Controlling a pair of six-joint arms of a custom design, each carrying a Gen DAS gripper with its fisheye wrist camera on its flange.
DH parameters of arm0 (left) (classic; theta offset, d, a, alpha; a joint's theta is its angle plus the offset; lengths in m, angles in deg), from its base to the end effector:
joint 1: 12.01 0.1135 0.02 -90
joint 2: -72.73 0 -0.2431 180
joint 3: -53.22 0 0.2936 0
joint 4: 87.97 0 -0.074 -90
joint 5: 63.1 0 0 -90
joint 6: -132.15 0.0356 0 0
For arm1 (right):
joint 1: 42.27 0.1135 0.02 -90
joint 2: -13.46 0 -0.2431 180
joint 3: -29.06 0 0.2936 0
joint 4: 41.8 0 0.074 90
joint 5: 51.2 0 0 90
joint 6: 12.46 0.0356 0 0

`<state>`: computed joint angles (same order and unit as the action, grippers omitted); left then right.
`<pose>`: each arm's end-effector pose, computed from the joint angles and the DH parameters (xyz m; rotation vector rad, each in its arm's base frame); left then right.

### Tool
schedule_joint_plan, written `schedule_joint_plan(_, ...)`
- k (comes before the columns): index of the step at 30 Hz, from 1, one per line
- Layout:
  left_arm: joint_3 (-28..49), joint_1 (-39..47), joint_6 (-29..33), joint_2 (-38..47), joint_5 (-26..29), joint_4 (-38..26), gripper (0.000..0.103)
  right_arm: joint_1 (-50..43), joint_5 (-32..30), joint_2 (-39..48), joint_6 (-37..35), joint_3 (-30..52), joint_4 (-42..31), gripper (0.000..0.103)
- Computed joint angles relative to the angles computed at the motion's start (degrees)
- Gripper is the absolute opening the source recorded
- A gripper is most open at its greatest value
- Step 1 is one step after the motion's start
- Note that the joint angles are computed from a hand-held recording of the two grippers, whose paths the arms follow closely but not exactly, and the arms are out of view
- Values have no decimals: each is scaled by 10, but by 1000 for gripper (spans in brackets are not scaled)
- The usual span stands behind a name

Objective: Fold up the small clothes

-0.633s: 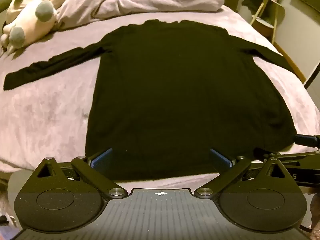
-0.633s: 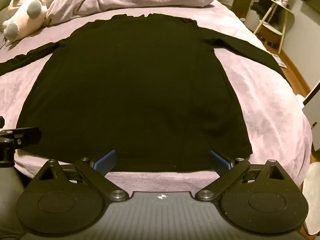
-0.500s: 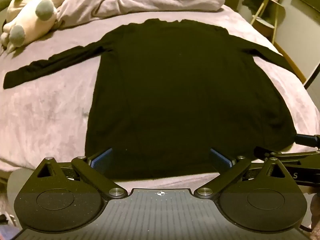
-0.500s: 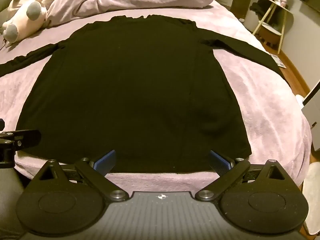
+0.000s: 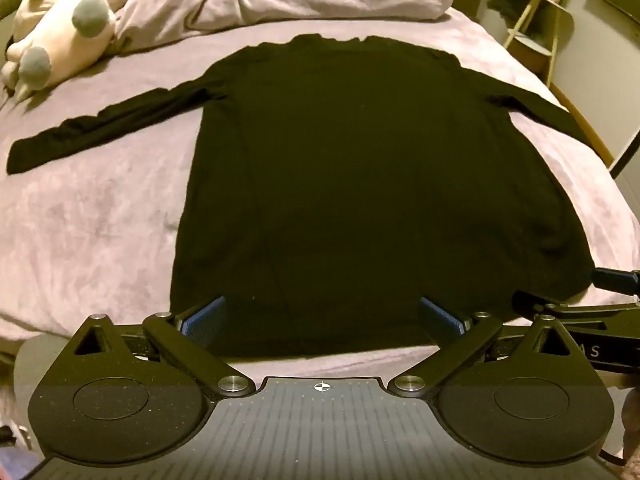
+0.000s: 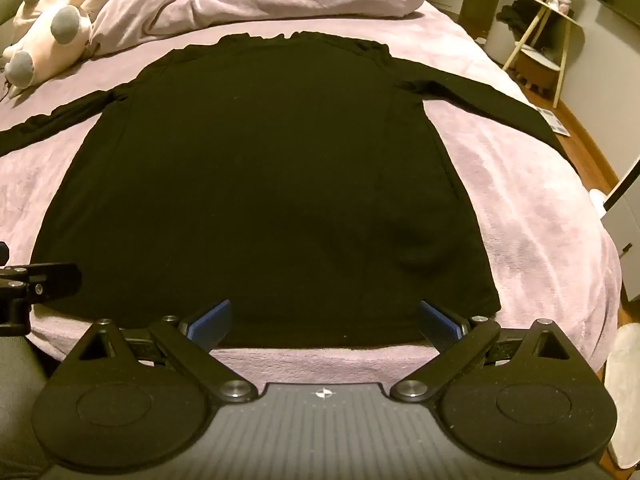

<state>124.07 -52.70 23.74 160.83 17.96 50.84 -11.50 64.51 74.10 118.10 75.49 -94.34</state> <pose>0.2686 -0.2236 0.1764 0.4428 2.5441 -0.1842 0.2032 0.1030 0.1558 0.3371 2.5323 -0.1670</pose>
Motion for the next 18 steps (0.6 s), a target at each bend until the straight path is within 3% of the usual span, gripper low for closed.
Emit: schedule_joint_plan(18,4,7,0,3,5,-2,103,-5,-2,-1,-6,-2,4,99)
